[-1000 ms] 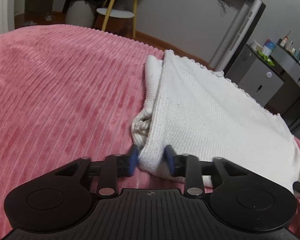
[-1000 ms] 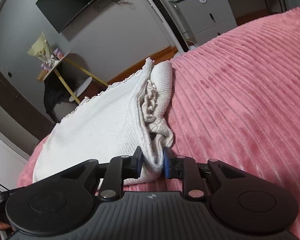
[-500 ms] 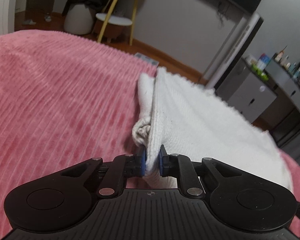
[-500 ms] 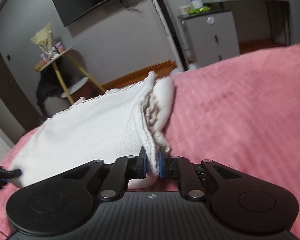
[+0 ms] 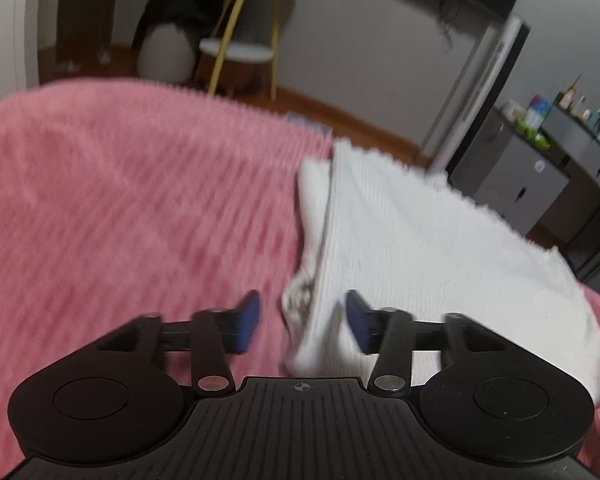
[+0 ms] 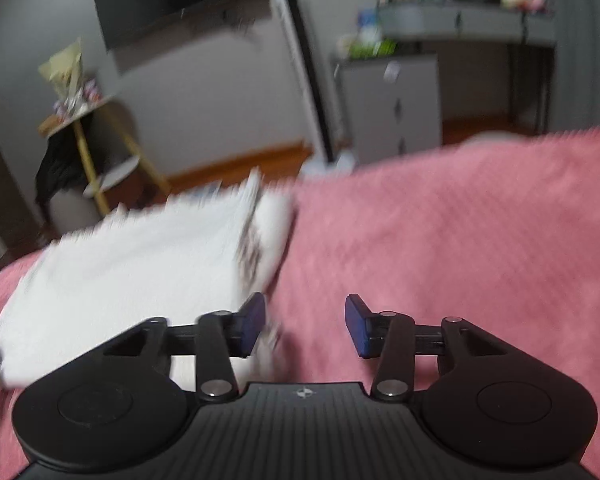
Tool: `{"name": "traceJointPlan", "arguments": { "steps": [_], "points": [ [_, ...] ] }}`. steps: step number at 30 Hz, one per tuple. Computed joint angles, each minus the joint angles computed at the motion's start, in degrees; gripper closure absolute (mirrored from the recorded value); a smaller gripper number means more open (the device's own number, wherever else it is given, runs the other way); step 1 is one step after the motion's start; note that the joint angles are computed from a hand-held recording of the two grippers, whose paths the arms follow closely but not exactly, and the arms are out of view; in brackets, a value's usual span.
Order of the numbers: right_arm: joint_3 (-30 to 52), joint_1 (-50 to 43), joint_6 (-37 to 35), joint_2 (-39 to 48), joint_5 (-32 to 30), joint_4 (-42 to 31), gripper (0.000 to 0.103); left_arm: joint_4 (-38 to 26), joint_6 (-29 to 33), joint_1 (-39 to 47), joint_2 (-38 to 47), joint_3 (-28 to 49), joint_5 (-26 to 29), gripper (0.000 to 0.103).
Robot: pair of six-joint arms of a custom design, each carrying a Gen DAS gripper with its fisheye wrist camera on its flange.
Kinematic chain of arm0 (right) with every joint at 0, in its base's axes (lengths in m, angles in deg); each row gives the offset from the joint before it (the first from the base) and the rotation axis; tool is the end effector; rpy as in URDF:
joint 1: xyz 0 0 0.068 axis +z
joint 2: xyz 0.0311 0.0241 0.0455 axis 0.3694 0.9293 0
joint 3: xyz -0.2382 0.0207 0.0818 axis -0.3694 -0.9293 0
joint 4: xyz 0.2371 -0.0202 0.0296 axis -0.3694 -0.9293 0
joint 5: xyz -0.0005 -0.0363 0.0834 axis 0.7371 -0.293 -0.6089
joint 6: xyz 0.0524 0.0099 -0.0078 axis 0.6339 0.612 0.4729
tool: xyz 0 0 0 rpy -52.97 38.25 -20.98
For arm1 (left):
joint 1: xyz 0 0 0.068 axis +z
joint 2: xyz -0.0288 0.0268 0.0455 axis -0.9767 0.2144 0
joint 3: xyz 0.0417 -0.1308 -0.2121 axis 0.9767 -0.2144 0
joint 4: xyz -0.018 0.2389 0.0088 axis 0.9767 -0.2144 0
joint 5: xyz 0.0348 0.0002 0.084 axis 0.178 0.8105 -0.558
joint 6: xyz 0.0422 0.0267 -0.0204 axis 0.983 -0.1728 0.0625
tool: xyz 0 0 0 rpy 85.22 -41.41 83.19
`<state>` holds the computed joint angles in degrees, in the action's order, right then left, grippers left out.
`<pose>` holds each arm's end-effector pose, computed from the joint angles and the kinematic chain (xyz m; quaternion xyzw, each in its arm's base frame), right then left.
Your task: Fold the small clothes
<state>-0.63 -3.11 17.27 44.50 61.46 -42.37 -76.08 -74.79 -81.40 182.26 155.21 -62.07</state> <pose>0.1660 -0.0822 0.1291 0.3544 0.8115 -0.0887 0.4561 0.4262 -0.0425 0.1462 0.1105 0.9072 -0.1999 0.3532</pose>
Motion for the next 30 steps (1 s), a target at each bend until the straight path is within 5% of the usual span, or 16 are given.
{"name": "traceJointPlan", "arguments": {
  "steps": [4,12,14,16,17,18,22,30],
  "points": [
    [3.16,6.11,-1.74,2.38,2.64,2.78,0.072,-3.26,-1.51,-0.4,3.99,6.23,2.23,0.026],
    [7.47,13.64,-4.32,28.01,5.89,19.68,0.086,-14.72,-2.46,-3.26,16.2,23.08,3.21,0.026],
    [6.01,13.35,-4.99,28.69,5.87,22.98,0.089,-15.73,-2.91,-3.61,17.86,25.76,2.92,0.034],
    [5.12,12.22,-4.32,27.13,4.7,23.71,0.09,-17.3,-3.97,-3.87,19.22,28.62,2.78,0.049],
    [4.26,11.75,-3.45,26.35,4.12,25.16,0.09,-18.33,-4.7,-3.73,19.89,30.01,3.88,0.065],
    [3.62,11.5,-3.14,26.04,3.75,26.99,0.09,-19.62,-5.94,-3.69,20.41,31.51,4.5,0.068],
    [0.88,12.74,-5.3,27.42,1.43,35.01,0.09,-19.84,-6.79,-5.0,18.53,31.48,2.1,0.073],
    [1.54,14.6,-5.52,29.04,-2.1,34.69,0.089,-17.92,-2.97,-9.78,9.9,26.15,-2.01,0.075]
  ]
}}
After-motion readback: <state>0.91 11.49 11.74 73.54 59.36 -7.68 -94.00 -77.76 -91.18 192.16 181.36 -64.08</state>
